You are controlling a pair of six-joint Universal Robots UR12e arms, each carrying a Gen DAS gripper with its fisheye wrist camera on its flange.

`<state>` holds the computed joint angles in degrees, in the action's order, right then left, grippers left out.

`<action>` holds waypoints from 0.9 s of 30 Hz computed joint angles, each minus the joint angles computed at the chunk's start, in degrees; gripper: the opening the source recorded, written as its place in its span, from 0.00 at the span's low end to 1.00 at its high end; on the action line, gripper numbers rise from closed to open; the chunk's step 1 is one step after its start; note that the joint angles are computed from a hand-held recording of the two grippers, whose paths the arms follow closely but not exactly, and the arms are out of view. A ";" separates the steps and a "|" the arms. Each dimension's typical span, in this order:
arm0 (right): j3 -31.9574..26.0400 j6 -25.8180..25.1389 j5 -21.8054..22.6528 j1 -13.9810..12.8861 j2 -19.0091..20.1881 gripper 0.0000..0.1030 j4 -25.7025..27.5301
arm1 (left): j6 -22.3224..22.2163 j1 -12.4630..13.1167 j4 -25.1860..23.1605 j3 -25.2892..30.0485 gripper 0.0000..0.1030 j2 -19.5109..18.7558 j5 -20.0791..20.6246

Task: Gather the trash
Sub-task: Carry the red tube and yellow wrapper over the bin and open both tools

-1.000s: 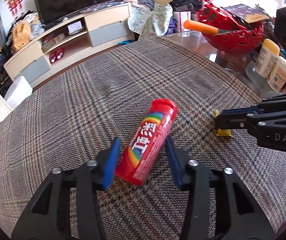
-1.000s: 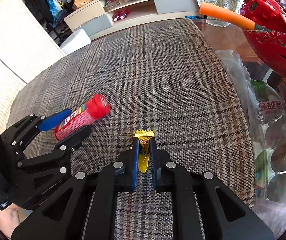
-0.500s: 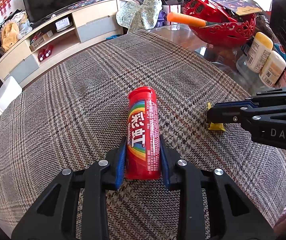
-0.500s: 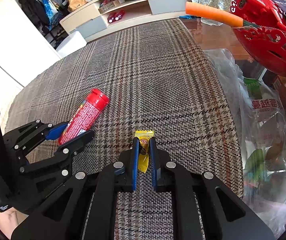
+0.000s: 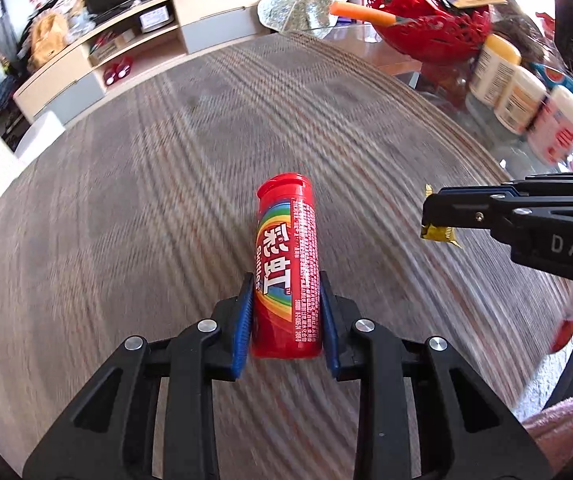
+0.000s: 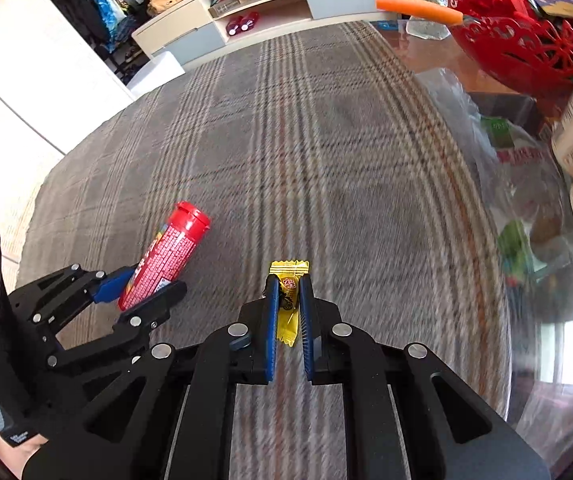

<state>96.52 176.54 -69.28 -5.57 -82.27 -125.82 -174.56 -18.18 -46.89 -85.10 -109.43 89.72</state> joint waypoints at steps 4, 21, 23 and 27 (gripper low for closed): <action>3.62 0.12 0.95 -0.05 -4.19 0.11 1.49 | -2.11 -0.59 -0.10 -5.06 0.27 4.77 0.06; 18.22 -7.62 2.91 -1.62 -22.01 0.11 5.50 | -15.66 -4.34 5.11 -24.13 0.27 22.39 -1.32; 19.52 -8.45 2.54 -1.69 -22.99 0.11 5.60 | -17.69 -4.47 6.06 -25.76 0.27 23.16 -1.48; 22.38 -9.91 1.37 -1.61 -24.09 0.11 4.55 | -19.98 -5.06 7.48 -28.42 0.27 23.77 -0.91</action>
<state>118.90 166.63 -67.91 -7.18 -106.37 -121.27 -194.54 -23.24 -39.41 -113.52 -85.66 88.81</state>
